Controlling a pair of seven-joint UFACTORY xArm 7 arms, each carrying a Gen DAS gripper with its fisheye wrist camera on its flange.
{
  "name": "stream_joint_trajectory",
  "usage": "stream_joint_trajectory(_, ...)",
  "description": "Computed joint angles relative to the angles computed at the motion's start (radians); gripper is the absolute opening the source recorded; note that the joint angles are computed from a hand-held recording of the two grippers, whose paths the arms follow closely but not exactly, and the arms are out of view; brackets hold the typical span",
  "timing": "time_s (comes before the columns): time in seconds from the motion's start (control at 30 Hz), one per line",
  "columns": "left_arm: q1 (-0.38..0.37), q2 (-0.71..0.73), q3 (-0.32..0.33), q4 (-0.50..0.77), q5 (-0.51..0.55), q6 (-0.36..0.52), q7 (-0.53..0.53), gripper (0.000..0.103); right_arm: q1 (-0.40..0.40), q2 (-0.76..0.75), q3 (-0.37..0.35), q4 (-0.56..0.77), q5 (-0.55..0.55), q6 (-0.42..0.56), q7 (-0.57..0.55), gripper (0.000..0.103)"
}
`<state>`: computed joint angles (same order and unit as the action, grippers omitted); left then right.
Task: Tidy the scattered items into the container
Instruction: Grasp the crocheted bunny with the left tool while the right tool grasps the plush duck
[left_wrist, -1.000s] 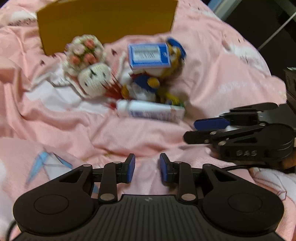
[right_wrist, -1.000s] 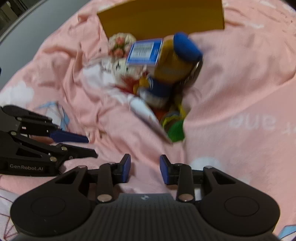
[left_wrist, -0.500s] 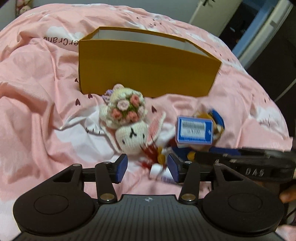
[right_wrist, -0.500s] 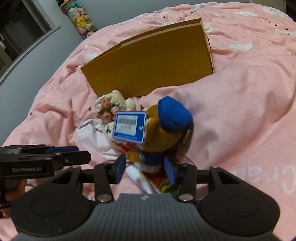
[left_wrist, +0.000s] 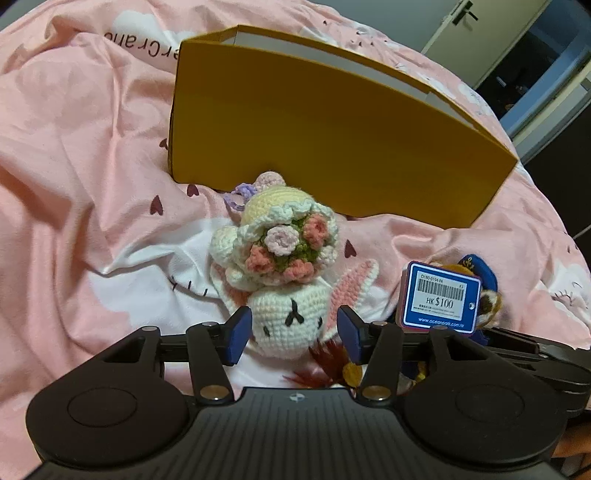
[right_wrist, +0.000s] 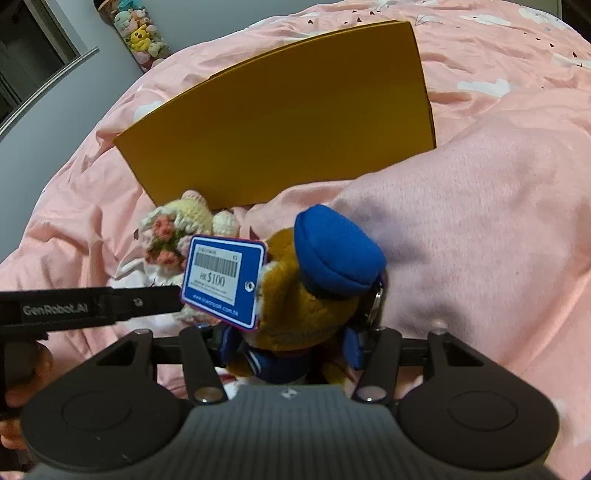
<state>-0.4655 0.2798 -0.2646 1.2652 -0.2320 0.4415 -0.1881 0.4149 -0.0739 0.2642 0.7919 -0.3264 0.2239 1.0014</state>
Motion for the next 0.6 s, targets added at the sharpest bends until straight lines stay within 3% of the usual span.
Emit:
stream_joint_trajectory(0.3, -0.031, 0.062, 0.026, 0.03, 0.068, -0.022, -0.071, 0.067, 0.0, 0.035, -0.018, 0.011, 0.003, -0.031, -0.02, 0.056)
stream_joint_trajectory(0.6, -0.032, 0.059, 0.026, 0.006, 0.108, -0.052, -0.101, 0.06, -0.001, 0.042, -0.021, 0.007, -0.045, -0.056, 0.014, 0.056)
